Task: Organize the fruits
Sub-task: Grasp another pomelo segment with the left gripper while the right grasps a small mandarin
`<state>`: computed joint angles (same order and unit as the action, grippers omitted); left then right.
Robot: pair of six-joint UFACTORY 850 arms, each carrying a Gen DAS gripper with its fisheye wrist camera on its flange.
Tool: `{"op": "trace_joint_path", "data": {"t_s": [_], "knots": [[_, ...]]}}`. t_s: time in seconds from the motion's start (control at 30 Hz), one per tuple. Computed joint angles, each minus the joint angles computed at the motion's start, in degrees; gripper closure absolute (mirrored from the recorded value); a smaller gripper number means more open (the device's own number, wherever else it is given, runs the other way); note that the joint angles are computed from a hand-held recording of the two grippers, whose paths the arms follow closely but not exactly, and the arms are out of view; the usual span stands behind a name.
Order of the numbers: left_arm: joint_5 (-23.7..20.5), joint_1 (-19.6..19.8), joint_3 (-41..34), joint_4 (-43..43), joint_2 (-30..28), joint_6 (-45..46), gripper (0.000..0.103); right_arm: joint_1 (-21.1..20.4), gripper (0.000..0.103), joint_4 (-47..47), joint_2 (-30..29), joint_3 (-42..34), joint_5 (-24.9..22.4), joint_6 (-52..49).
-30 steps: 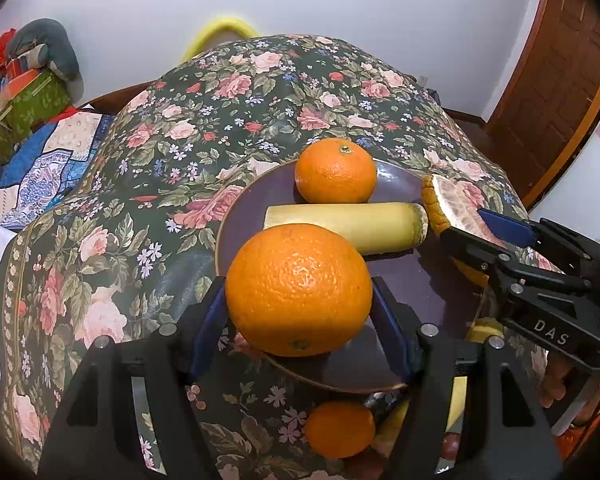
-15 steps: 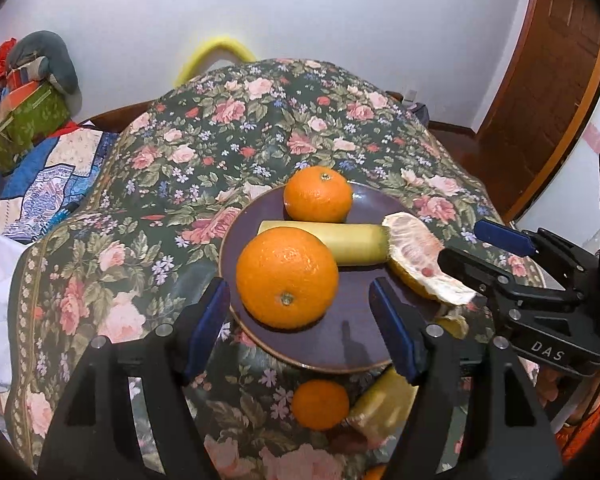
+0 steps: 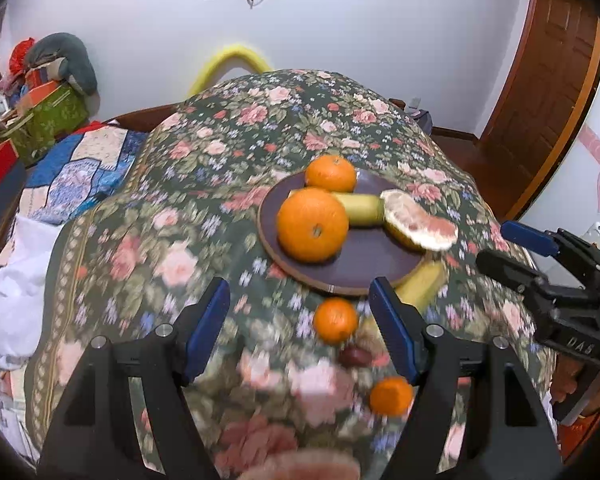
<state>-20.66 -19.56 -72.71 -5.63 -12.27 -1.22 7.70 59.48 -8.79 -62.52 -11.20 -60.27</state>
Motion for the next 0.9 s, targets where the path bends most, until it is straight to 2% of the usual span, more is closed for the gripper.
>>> {"op": "trace_joint_path", "data": {"t_s": [0.47, 0.8, 0.9], "knots": [[-1.5, 1.2, 14.6, 3.4, 10.6, -2.9, 0.022, 3.0, 0.041, -10.8, 7.0, 6.3, 1.1, 13.4], [-3.2, 1.9, 20.0, -0.1, 11.9, 2.3, 0.021, 4.5, 0.041, -18.3, 8.1, 7.9, 1.7, 21.7], [-3.0, 1.0, 20.2, 4.0, 11.3, -1.0, 0.018, 4.6, 0.041, -18.5, 7.9, 7.9, 1.4, 21.9]]}}
